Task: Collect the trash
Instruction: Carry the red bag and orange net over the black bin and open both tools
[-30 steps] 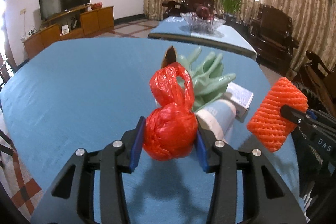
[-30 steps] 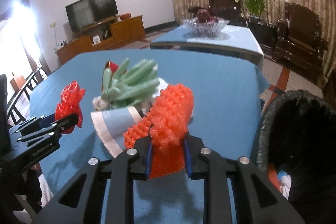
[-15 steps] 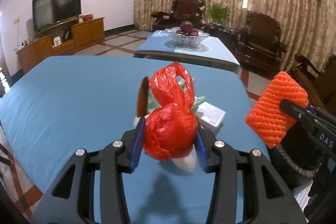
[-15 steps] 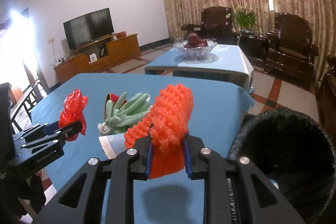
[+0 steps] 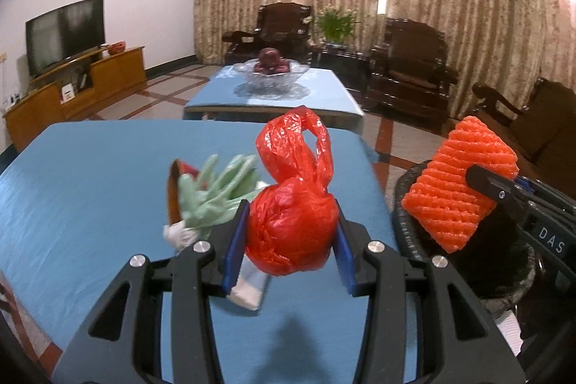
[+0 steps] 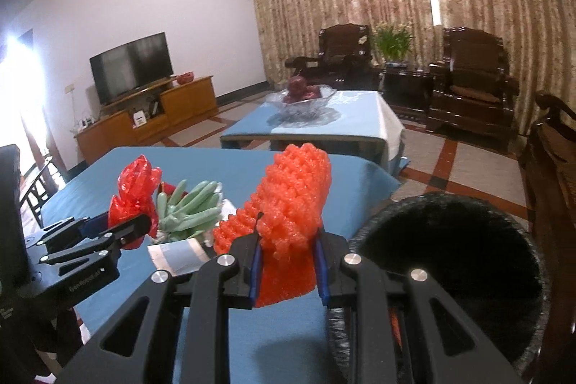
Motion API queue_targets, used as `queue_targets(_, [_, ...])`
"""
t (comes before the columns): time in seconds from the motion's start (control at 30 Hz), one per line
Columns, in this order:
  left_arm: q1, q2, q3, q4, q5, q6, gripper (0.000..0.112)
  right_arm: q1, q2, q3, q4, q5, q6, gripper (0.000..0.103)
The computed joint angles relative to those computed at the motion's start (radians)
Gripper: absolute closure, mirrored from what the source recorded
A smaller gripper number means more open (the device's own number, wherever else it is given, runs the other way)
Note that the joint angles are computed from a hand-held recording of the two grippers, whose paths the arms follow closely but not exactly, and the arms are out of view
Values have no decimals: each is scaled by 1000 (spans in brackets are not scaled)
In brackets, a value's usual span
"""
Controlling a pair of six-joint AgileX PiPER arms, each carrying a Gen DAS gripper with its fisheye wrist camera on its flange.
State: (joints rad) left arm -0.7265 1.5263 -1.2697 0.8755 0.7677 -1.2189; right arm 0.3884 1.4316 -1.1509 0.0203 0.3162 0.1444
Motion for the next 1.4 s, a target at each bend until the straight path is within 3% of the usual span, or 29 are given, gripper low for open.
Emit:
queue_targets(0.3, [-64, 151, -184, -22, -33, 56, 71, -145, -66, 62, 31, 0, -48, 79])
queue_targets(0.77, [-122, 428, -514, -132, -93, 230, 71, -431, -56, 117, 304, -2, -386, 79])
queue_targets(0.9, [-125, 527, -638, -215, -86, 327, 71, -496, -21, 121, 383, -5, -477, 79])
queue_targets(1.2, [-109, 743, -928, -457, -18, 561, 70, -580, 31, 124, 409, -1, -528, 79])
queue_targets(1.3, [-94, 794, -1008, -536, 0, 640, 63, -590, 47, 122, 365, -3, -490, 74])
queue_targets(1.4, [-86, 790, -991, -543, -14, 651, 49, -588, 44, 132, 315, -12, -439, 67])
